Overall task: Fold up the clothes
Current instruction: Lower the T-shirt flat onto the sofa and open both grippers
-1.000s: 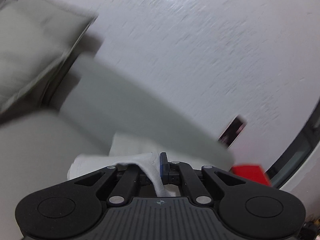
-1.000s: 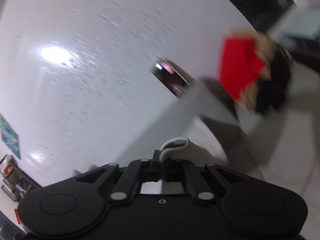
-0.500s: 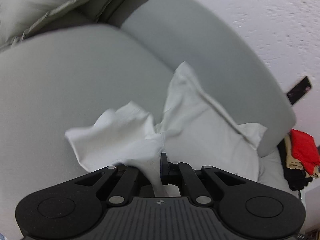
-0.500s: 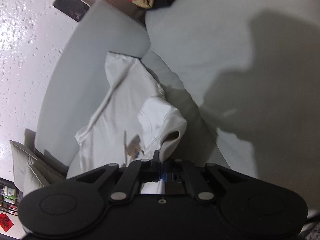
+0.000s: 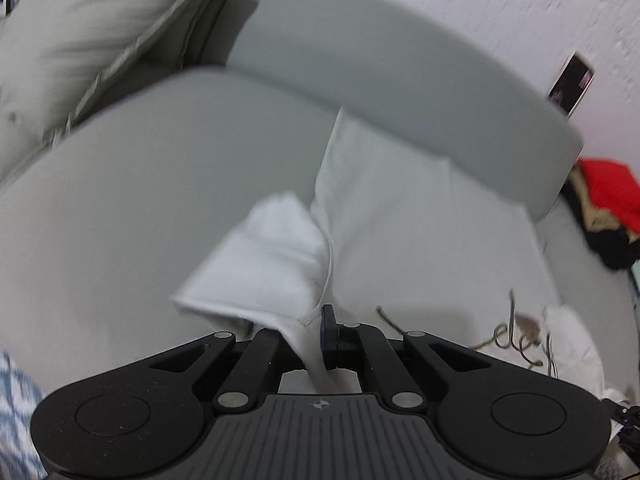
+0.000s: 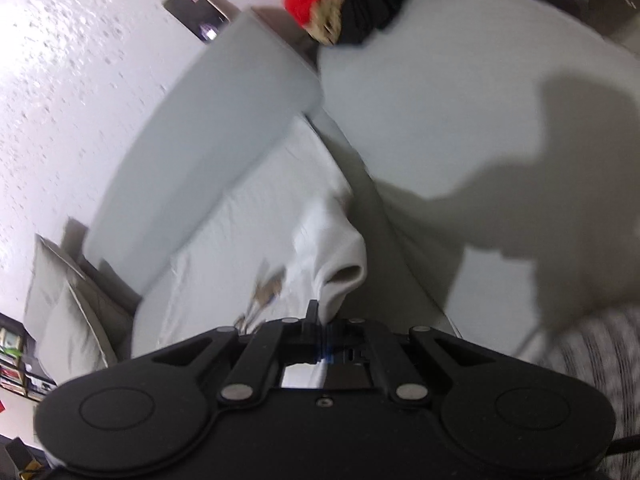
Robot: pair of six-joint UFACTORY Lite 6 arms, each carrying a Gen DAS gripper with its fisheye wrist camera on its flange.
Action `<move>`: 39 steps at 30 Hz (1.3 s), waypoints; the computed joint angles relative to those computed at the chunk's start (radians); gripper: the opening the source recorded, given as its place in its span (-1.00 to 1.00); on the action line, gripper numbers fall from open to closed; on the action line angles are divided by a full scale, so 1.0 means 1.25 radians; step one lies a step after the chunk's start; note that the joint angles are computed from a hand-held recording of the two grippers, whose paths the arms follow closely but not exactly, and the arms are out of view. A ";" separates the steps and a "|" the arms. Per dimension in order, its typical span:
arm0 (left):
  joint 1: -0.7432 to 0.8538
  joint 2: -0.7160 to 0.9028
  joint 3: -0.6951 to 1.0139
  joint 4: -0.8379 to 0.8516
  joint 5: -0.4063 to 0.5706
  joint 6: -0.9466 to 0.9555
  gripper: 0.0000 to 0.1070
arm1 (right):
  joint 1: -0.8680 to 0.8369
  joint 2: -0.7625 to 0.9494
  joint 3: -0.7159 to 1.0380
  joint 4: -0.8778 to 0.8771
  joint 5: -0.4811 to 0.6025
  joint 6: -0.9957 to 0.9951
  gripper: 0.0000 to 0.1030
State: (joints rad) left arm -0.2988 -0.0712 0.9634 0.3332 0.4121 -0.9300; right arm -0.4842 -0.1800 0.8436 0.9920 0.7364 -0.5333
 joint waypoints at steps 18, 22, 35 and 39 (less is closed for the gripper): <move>-0.258 -0.031 0.001 0.387 0.247 -0.262 -0.59 | 0.041 -0.062 -0.064 -0.091 -0.115 -0.160 -0.28; -0.290 0.136 0.090 0.353 0.111 -0.224 -0.58 | 0.151 0.145 0.036 0.016 -0.127 -0.255 -0.29; -0.288 0.160 -0.021 0.484 -0.048 -0.394 -0.47 | 0.326 0.199 0.096 -0.393 -0.298 0.093 -0.91; -0.304 0.165 -0.021 0.542 -0.038 -0.440 -0.48 | 0.150 0.103 0.052 -0.338 -0.277 0.059 -0.92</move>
